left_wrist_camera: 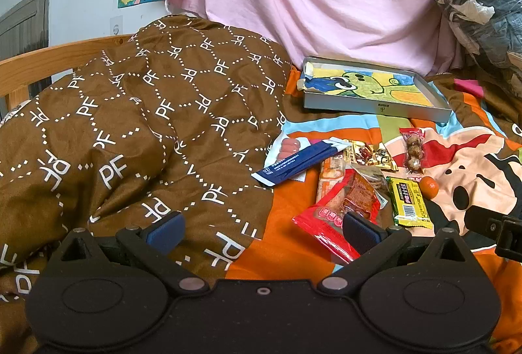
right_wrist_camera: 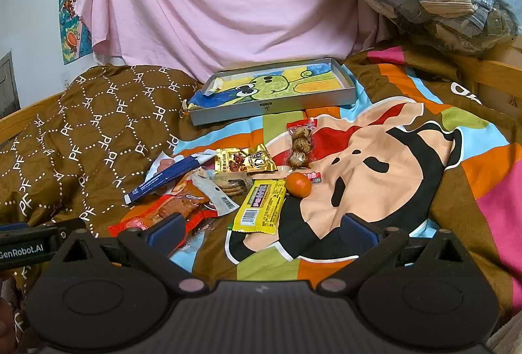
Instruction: Organize snacks
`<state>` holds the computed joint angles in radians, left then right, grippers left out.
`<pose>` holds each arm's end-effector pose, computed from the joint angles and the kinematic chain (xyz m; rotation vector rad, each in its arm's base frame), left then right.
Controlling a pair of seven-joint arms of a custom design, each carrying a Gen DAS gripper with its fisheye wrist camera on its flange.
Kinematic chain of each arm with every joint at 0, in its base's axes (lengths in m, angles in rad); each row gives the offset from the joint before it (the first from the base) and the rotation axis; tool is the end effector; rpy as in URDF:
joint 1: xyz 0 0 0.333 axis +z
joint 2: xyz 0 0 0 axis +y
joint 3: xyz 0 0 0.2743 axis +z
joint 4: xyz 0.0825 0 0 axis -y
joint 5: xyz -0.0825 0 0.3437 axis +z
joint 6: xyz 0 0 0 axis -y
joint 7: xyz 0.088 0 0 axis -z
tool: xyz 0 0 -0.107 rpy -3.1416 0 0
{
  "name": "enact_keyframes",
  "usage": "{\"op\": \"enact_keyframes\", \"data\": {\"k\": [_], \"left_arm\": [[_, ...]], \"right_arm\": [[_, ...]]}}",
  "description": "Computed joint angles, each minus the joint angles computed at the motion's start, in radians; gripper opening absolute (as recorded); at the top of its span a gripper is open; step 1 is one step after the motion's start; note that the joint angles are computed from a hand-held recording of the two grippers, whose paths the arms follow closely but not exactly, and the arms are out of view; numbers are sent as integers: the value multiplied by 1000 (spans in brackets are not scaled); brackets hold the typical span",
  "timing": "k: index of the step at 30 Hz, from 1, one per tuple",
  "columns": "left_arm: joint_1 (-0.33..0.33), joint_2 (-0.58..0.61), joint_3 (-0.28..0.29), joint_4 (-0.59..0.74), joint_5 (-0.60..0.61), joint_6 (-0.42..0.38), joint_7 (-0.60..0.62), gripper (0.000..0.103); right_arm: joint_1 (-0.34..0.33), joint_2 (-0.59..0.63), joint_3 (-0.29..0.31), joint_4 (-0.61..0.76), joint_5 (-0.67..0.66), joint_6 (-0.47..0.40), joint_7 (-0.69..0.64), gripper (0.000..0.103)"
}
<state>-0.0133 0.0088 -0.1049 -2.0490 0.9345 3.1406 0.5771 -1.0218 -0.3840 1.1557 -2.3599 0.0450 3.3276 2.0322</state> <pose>0.5342 -0.1345 0.5148 -1.5376 1.6294 -1.0338 0.4894 0.1102 0.5063 -1.3546 1.6274 -0.9544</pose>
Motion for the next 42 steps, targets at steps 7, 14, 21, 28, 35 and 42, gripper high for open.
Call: {"op": "enact_keyframes", "data": {"k": [7, 14, 21, 28, 35, 42], "left_arm": [[0, 0, 0, 0, -1, 0, 2, 102], [0, 1, 1, -7, -7, 3, 8, 102], [-4, 16, 3, 7, -27, -7, 22, 102], [-19, 29, 5, 28, -52, -19, 57, 102], [-41, 61, 5, 67, -119, -46, 132, 102], [-54, 110, -7, 119, -236, -65, 284, 102]], "right_arm": [[14, 1, -14, 3, -4, -7, 0, 103], [-29, 5, 31, 9, -17, -28, 21, 103], [4, 32, -6, 34, -94, -94, 65, 103], [-16, 61, 5, 77, -197, -162, 120, 103], [-37, 106, 16, 118, -291, -204, 184, 103], [-161, 156, 113, 180, -414, -229, 273, 103]]}}
